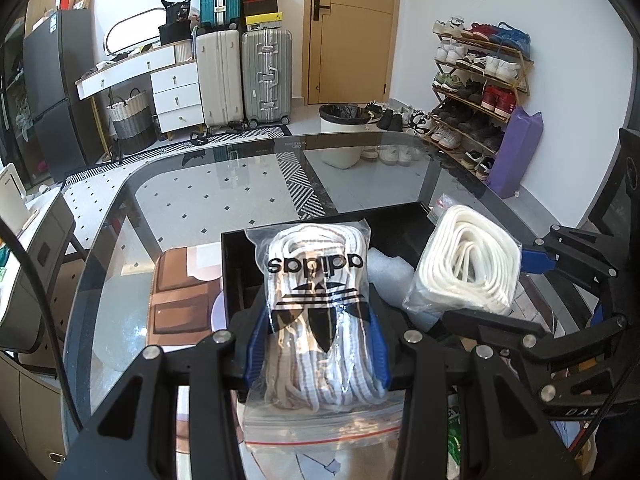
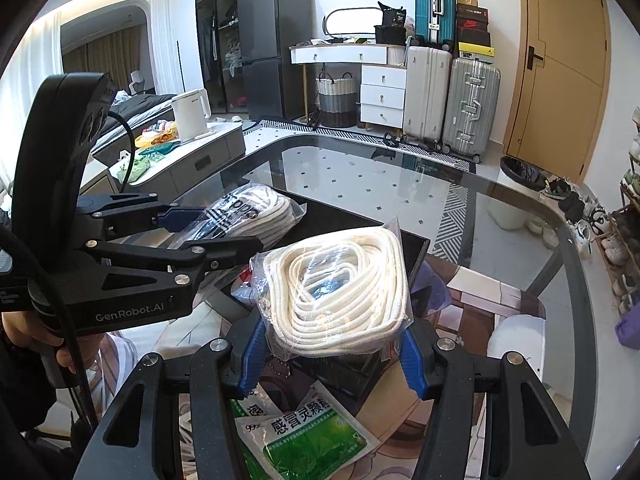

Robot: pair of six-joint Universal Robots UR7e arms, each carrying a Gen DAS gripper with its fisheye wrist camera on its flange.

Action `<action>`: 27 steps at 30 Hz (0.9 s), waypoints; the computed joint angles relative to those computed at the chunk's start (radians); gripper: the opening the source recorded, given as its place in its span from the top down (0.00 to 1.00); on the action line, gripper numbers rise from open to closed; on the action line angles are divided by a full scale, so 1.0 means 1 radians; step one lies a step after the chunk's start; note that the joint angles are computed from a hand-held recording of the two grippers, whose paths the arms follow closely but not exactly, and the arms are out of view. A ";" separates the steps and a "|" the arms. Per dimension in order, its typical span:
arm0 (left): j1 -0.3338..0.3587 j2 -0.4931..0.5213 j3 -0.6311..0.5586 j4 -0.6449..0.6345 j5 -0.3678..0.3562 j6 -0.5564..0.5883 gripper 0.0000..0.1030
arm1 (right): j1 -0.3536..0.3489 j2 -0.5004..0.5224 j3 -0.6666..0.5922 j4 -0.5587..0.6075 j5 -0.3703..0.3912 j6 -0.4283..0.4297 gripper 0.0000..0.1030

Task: Organize soft objects
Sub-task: 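Lift the Adidas bag with the left tool over the box while the right carries the rope bag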

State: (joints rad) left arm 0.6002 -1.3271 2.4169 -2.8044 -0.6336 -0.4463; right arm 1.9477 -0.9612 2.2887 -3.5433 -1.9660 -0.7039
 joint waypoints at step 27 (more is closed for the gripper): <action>0.073 0.069 -0.044 -0.088 -0.014 0.113 0.60 | -0.004 0.095 -0.108 0.033 -0.067 -0.083 0.45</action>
State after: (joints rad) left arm 0.6729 -1.2577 2.3727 -2.8929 -0.6477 -0.3337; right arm 1.9437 -0.8660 2.1809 -3.5100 -2.0326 -0.7873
